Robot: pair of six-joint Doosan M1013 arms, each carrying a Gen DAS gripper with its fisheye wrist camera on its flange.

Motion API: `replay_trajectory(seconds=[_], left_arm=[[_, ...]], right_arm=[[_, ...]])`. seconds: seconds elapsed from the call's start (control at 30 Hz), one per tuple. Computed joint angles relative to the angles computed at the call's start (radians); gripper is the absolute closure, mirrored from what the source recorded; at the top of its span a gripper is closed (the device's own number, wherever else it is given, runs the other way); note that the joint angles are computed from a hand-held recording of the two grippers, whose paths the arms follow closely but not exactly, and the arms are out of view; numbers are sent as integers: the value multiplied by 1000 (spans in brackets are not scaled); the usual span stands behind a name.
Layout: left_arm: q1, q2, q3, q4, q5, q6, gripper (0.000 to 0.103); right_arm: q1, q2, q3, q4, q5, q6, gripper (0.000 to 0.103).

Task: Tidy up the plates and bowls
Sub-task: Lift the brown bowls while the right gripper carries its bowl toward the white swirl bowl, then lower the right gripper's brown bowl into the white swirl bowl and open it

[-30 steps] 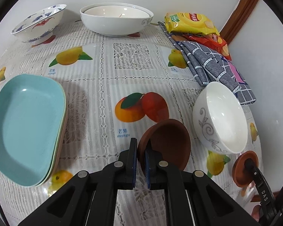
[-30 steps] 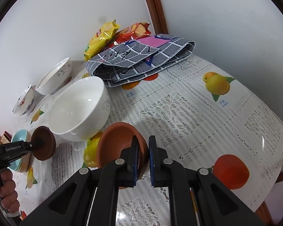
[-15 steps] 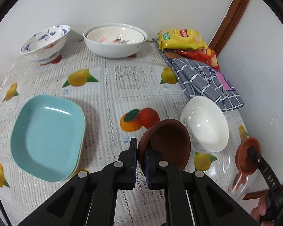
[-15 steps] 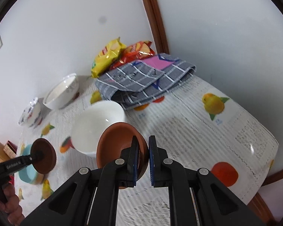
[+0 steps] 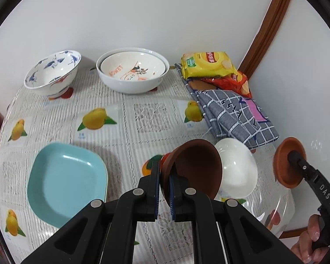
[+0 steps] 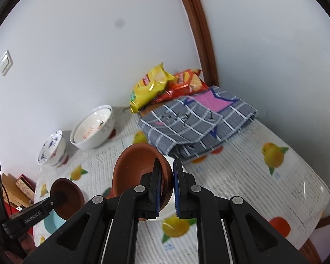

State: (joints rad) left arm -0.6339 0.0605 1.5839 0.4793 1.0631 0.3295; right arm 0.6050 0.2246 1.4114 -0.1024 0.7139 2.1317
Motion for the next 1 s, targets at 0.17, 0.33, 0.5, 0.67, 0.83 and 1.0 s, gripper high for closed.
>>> replay_trajectory(seconds=[0.17, 0.33, 0.5, 0.67, 0.83, 1.0], left_arm=[[14, 16, -16, -12, -8, 23, 96], [33, 37, -33, -49, -29, 65, 96], [38, 50, -41, -46, -48, 78, 96], [52, 67, -53, -70, -69, 111, 96], [63, 76, -55, -86, -99, 138, 96], [80, 79, -41, -116, -131, 161, 96]], right_arm=[[-1, 19, 3, 26, -7, -35, 93], [-16, 24, 16, 61, -16, -46, 93], [-25, 27, 25, 99, -20, -72, 93], [-30, 41, 14, 145, -5, -101, 93], [-21, 49, 2, 124, -7, -85, 93], [-10, 70, -15, 86, 26, -63, 93]])
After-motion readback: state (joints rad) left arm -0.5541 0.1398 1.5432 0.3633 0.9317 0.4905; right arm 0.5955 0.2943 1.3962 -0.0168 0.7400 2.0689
